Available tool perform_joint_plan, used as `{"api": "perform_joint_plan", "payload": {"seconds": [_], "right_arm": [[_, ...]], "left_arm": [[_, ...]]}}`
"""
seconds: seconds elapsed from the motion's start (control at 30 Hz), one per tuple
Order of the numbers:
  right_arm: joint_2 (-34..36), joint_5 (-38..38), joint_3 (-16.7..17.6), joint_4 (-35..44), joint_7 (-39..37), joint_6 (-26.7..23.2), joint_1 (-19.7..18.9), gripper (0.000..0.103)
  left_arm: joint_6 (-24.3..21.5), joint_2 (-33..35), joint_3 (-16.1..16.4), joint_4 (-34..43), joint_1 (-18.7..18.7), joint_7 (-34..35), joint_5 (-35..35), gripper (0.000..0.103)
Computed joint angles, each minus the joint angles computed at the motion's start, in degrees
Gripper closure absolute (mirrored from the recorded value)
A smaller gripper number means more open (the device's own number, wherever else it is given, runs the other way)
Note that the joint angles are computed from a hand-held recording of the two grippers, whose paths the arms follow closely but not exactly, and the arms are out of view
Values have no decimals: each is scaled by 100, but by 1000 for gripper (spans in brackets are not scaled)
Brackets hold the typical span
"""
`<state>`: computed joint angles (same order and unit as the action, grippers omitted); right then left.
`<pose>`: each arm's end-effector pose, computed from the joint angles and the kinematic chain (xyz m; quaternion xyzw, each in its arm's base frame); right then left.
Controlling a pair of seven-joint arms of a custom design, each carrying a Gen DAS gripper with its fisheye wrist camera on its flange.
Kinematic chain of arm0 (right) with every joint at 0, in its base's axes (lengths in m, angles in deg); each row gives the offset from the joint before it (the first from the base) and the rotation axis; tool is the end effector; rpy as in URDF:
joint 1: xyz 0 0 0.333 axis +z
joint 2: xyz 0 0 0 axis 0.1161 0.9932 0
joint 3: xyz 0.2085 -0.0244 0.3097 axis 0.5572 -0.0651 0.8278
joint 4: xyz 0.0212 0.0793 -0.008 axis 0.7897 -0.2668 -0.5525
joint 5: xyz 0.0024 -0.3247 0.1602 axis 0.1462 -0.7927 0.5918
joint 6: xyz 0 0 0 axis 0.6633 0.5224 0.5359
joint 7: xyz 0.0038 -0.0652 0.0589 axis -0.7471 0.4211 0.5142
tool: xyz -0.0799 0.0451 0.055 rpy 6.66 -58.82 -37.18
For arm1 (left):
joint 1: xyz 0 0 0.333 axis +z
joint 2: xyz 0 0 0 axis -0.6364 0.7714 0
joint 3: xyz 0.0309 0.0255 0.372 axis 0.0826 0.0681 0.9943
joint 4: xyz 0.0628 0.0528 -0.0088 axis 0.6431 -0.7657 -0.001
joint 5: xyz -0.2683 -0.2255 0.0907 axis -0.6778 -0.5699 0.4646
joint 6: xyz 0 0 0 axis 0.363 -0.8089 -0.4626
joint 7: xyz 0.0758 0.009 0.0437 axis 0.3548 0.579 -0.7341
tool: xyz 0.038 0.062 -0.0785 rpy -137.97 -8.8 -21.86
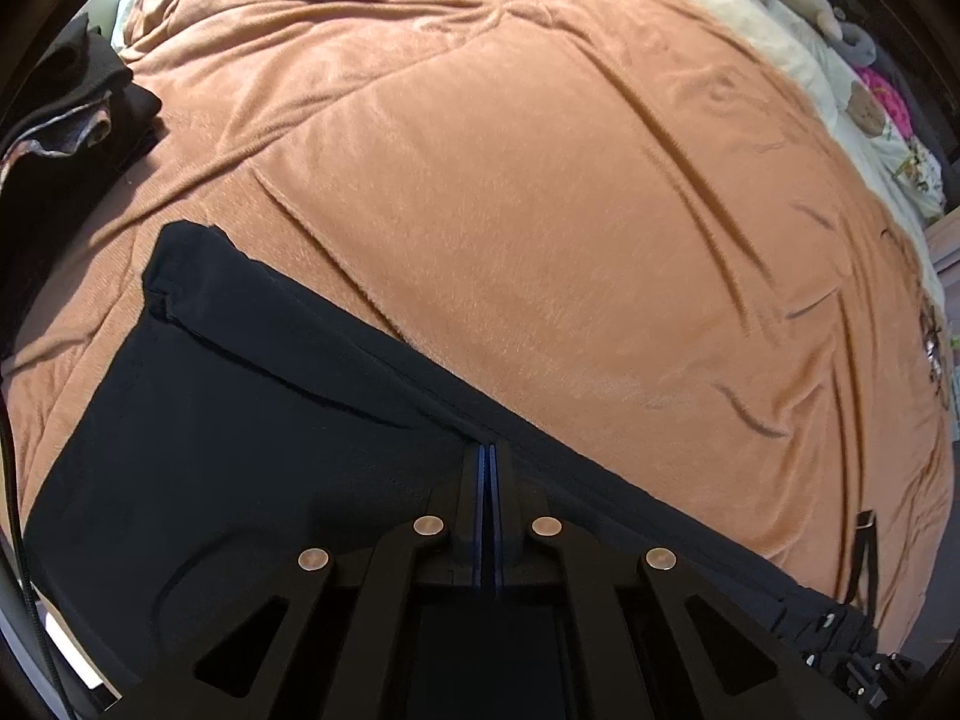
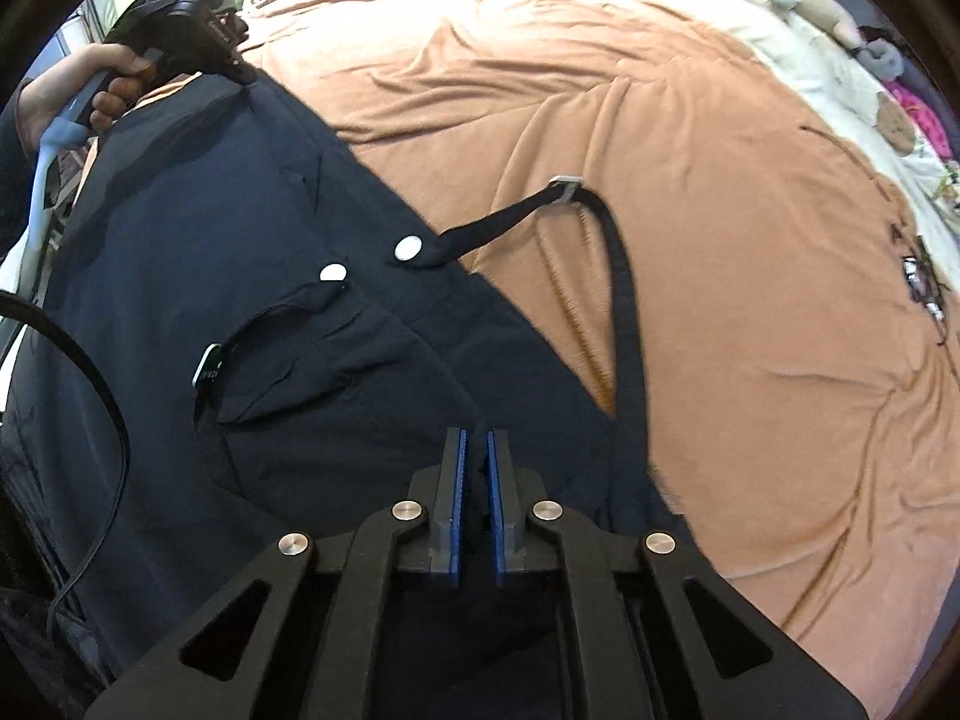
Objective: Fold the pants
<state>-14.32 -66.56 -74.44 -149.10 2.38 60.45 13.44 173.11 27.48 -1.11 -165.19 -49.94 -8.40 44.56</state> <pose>0.6665 0.1345 0.5088 -0.9157 0.3116 -0.1363 0.2142 0.7013 -0.1397 0.3595 -0.9041 0.3899 -0.1492 0.0912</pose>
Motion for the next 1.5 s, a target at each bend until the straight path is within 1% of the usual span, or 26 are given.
{"api": "perform_joint_plan", "payload": {"seconds": [0.17, 0.27, 0.43, 0.5, 0.63, 0.7, 0.77, 0.83, 0.93, 0.97, 1.0, 1.03, 1.07, 1.1, 1.13, 1.17, 1.2, 1.23, 1.27, 1.37, 1.4, 1.5], "right_arm": [[-103, -6, -15, -189, 131, 406, 56, 101], [-101, -160, -64, -203, 333, 522, 124, 101], [-52, -400, -85, -230, 596, 743, 197, 102], [-19, -501, -96, -213, 703, 784, 218, 102], [75, -703, -135, -147, 961, 807, 254, 102], [137, -624, -60, -109, 952, 810, 187, 102], [197, -774, -145, -119, 1176, 935, 274, 102], [289, -949, -247, -84, 1549, 1009, 379, 102], [335, -1013, -227, -46, 1849, 1001, 376, 101], [318, -958, -179, -35, 1893, 966, 328, 100], [305, -862, -116, -24, 1897, 930, 260, 99], [279, -787, -86, -24, 1929, 905, 213, 97], [236, -767, -97, -63, 1998, 930, 206, 94], [175, -679, -69, -125, 2034, 958, 166, 93], [129, -596, -44, -153, 2041, 944, 118, 88], [64, -512, -25, -221, 2049, 962, 80, 81], [-15, -408, 2, -310, 2025, 1000, 31, 75], [-109, -281, 35, -430, 1987, 1076, -17, 64], [-199, -158, 60, -540, 1954, 1141, -55, 55], [-487, 309, 156, -888, 1730, 1291, -173, 54], [-567, 396, 139, -997, 1708, 1372, -162, 54], [-855, 967, 192, -1364, 1395, 1578, -227, 53]], "left_arm": [[172, -106, 25, -133, 5, -32, 24, 102], [313, -142, 17, -243, 48, -18, -3, 102], [331, 23, -2, -58, 67, 44, -89, 102], [302, 75, 6, 19, 60, 55, -118, 102], [410, 148, -20, 43, 92, 106, -203, 102], [468, 201, -32, 71, 112, 137, -263, 102], [585, 233, -38, 45, 134, 146, -334, 101], [796, 253, -112, -37, 224, 193, -486, 101], [937, 200, -196, -152, 314, 352, -661, 98], [947, 166, -213, -191, 328, 408, -707, 93], [949, 109, -202, -252, 323, 445, -730, 80], [976, 31, -149, -344, 282, 441, -715, 70], [1036, -49, -76, -449, 228, 410, -677, 53], [1156, -181, 77, -628, 111, 307, -561, 42], [1219, -268, 177, -741, 34, 232, -470, 40], [1311, -384, 263, -898, -29, 166, -369, 39], [1375, -446, 265, -995, -18, 160, -332, 39], [1479, -554, 257, -1158, 1, 162, -304, 39], [1564, -634, 257, -1287, 11, 154, -282, 39], [1834, -948, 443, -1779, -118, -18, -71, 39], [1896, -1007, 477, -1879, -138, -65, -18, 39], [2160, -1264, 661, -2320, -270, -301, 205, 39]]}}
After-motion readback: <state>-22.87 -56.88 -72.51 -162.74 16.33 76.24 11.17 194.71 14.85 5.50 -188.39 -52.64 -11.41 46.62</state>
